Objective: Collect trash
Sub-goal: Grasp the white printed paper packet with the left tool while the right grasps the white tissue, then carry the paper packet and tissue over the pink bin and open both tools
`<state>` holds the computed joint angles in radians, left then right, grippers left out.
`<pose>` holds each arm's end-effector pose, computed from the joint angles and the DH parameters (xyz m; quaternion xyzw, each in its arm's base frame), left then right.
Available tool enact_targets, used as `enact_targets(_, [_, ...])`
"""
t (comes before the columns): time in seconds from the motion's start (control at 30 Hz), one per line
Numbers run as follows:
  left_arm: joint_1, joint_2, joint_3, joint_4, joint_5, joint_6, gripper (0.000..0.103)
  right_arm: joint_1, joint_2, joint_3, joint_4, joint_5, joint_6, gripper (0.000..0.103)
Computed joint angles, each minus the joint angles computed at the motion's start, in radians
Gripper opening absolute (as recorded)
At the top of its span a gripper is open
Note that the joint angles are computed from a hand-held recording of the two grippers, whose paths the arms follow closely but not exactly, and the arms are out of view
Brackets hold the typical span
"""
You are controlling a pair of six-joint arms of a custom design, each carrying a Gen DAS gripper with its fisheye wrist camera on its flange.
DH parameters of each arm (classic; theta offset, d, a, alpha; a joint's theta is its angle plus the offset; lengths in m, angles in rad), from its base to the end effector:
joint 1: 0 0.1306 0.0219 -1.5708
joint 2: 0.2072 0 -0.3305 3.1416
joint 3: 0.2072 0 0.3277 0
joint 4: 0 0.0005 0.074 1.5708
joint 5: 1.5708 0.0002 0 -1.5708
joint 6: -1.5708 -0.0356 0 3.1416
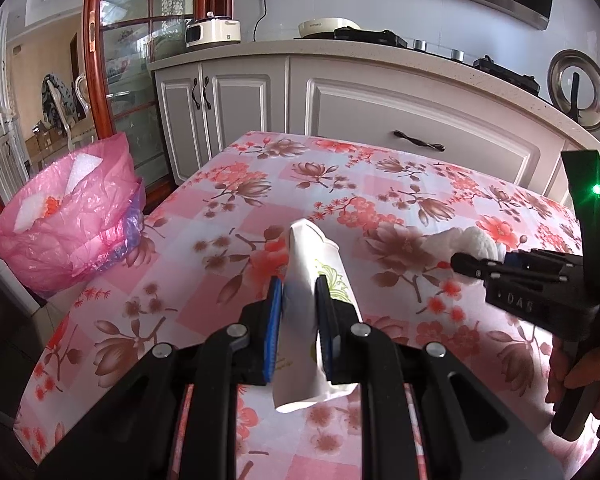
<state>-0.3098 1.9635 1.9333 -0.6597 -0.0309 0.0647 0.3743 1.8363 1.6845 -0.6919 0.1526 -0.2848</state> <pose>0.5911 -0.1886 0.3236 0.1040 0.8985 -0.0656 0.4214 0.5315 0.2024 0.2936 -0.0146 0.9322 0.0473 0.3585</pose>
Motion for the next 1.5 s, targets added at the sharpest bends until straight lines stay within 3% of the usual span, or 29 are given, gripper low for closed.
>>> enact_targets(0.3, [-0.022, -0.066, -0.080, 0.026, 0.010, -0.001, 0.017, 0.023, -0.156, -0.186, 0.046, 0.025, -0.024, 0.030])
enact_targets(0.5, [-0.049, -0.153, -0.197, 0.064, 0.028, -0.011, 0.017, 0.058, -0.287, -0.323, 0.076, 0.065, -0.059, 0.030])
enact_targets(0.8, [-0.090, -0.313, -0.395, 0.131, 0.056, -0.055, 0.017, 0.131, -0.429, -0.428, 0.094, 0.140, -0.098, 0.030])
enact_targets(1.13, [-0.073, -0.490, -0.555, 0.224, 0.043, -0.079, 0.017, 0.235, -0.500, -0.409, 0.079, 0.258, -0.070, 0.030])
enact_targets(1.5, [0.028, -0.579, -0.627, 0.262, 0.040, -0.060, 0.017, 0.317, -0.412, -0.272, 0.059, 0.279, -0.014, 0.030])
